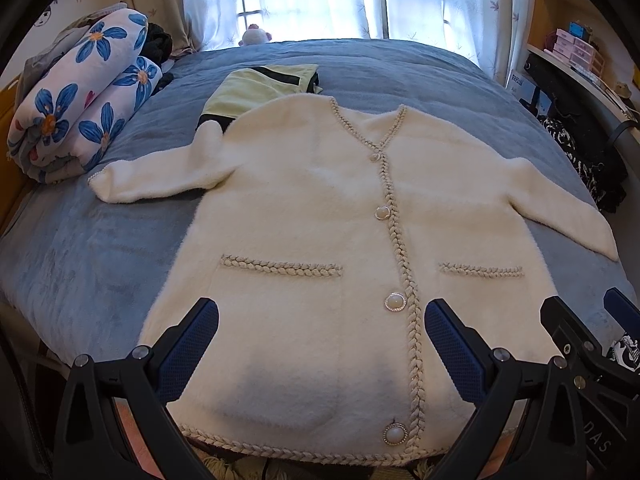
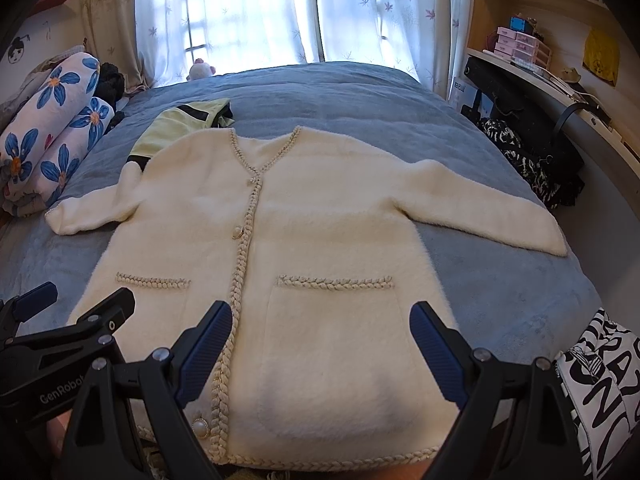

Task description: Fold large clothes

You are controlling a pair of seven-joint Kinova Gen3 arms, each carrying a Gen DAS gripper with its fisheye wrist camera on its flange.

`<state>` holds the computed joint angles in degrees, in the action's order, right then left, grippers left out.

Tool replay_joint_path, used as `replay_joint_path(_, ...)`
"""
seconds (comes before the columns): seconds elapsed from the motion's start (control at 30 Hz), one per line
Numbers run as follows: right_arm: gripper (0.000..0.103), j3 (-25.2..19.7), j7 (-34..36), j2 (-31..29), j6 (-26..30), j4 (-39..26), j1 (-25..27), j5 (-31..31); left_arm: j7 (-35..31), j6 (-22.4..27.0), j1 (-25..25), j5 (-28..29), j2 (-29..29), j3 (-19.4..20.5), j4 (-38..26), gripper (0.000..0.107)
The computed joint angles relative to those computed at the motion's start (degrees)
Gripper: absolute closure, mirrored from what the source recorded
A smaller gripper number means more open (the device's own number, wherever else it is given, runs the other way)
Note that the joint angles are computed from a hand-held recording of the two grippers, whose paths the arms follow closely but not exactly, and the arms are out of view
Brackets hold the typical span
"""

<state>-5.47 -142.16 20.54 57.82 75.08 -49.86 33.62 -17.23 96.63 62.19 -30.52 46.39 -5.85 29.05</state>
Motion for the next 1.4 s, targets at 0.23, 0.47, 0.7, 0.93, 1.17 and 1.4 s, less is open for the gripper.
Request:
replay_joint_path(0.23,0.012,0.0,-0.5,0.0,-0.6,0.8,0.0,0.2,0.2,-0.4,0.0,0.1,-0.4,0.1,0.8,0.005)
replay_joint_path(0.47,0.012,0.1,-0.6,0.4,-0.6,0.7,-0.1,0.1,0.3,-0.3,0.0,0.0,-0.3,0.2,0.8,0.005)
replay_joint_path(0.7,0.012,0.1,-0.5,0.4,-0.6,0.7,0.0,0.0,0.3,-0.2,0.1,0.0,-0.3,0.2,0.9,0.005)
replay_joint_path(0.93,0.012,0.1,-0.8,0.3,-1.1,1.2,0.0,0.0,0.0,0.2,0.2,-0.2,0.2,0.2,0.2,0.005)
replay_joint_path(1.17,0.012,0.1,-1.0,0.2,-1.9,1.9,0.4,-0.6,-0.8,1.2,0.2,0.0,0.9,0.0,-1.3,0.005)
replay_joint_path(1.4,0.012,0.0,-1.0,0.0,-2.2,2.3,0.7,-0.8,-2.0,2.0,0.2,0.3,1.5,-0.4,-3.2,0.005)
